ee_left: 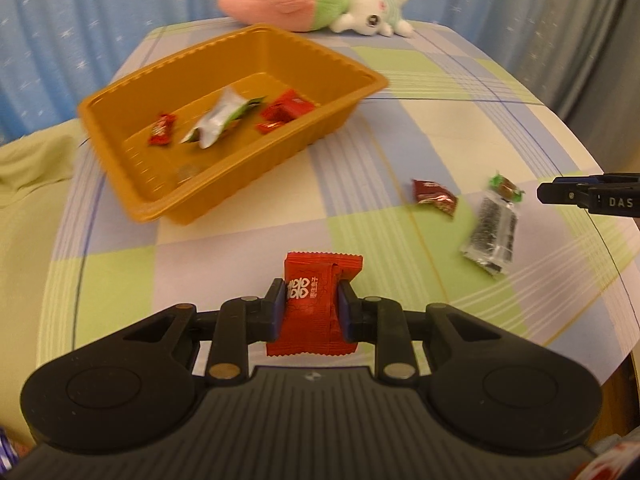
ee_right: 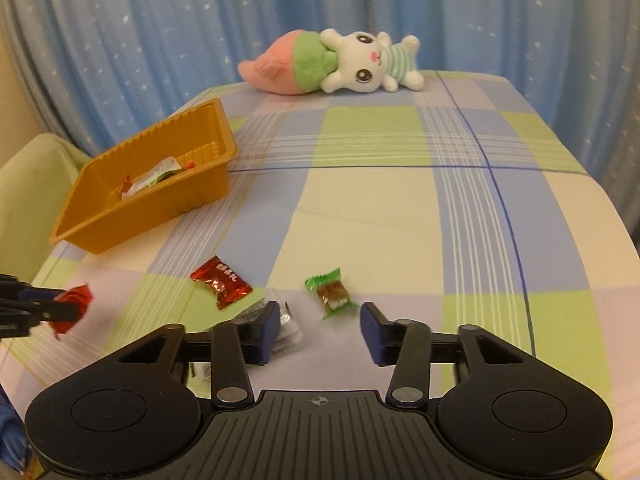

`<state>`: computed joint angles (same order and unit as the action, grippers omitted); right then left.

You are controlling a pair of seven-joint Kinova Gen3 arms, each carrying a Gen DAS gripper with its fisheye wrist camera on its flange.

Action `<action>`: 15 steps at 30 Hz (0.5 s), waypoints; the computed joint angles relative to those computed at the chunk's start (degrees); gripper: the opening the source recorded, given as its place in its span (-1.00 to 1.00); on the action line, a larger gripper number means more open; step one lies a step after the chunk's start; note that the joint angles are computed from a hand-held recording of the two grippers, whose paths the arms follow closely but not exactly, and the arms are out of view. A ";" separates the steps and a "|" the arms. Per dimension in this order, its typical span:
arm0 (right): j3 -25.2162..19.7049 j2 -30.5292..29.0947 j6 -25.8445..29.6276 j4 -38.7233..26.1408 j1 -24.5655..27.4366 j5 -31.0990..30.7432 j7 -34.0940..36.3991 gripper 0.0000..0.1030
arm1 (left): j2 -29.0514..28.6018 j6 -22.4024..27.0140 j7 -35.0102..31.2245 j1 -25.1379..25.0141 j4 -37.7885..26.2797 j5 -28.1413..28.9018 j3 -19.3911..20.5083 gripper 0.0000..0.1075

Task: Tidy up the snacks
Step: 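Grasp the green-wrapped candy with the right tool while the left tool holds its wrapper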

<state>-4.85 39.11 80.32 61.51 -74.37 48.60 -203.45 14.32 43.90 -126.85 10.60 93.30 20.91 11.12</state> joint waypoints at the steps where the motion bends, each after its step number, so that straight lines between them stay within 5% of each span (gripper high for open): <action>1: 0.45 -0.25 -1.00 0.80 0.24 -0.35 0.74 -0.23 | -0.24 -0.20 0.83 0.10 0.23 -0.23 -0.34 -0.55; 15: 3.90 -1.19 -10.79 6.09 4.11 -5.67 11.17 -0.32 | -3.91 -3.02 10.40 0.11 3.44 -4.60 -2.62 -0.55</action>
<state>-0.95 37.91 69.53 67.60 -70.26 42.93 -192.28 10.41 40.89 -116.46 10.71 96.74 16.30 8.50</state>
